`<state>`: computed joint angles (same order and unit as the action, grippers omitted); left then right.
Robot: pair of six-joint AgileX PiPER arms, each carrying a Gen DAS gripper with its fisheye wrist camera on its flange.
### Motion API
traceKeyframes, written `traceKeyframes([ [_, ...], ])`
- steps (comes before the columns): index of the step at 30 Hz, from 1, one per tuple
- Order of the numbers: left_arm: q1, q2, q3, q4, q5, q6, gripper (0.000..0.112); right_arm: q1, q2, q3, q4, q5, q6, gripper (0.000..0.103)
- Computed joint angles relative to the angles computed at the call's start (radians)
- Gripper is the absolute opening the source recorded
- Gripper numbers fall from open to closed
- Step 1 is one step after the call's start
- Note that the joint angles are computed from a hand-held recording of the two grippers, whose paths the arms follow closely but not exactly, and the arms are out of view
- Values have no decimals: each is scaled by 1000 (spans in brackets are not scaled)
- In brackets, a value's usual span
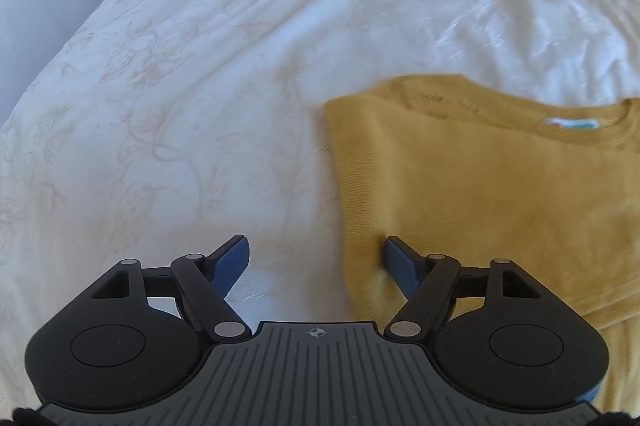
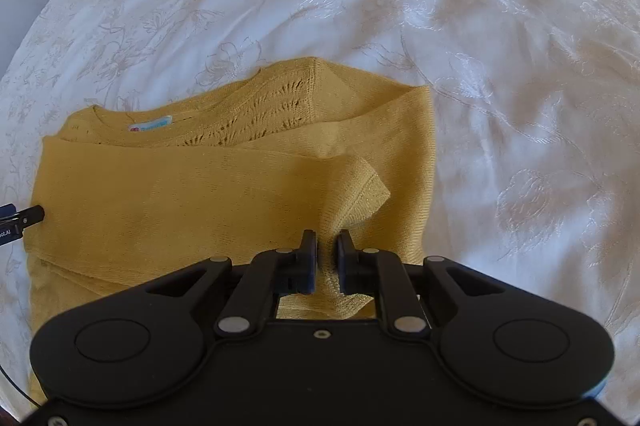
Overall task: Fold small clothes
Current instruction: 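Grasp the sweater side edge with the right gripper, fold it inward, release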
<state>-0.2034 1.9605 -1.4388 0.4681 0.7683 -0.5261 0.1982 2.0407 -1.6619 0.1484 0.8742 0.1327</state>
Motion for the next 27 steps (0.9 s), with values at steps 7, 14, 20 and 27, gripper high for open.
traceKeyframes([
  [7, 122, -28, 49, -38, 23, 51, 74, 28, -53, 62, -222, -83, 140, 64],
  [14, 83, -120, 58, -161, -44, 21, 74, 43, -28, 54, 51, -153, -106, 64],
  [20, 26, -5, -40, -249, -47, 106, 74, 63, 80, -33, -91, -79, 7, 70],
  [27, 71, 59, -66, -290, -24, 142, 84, 16, 45, 0, -207, -81, 150, 73],
])
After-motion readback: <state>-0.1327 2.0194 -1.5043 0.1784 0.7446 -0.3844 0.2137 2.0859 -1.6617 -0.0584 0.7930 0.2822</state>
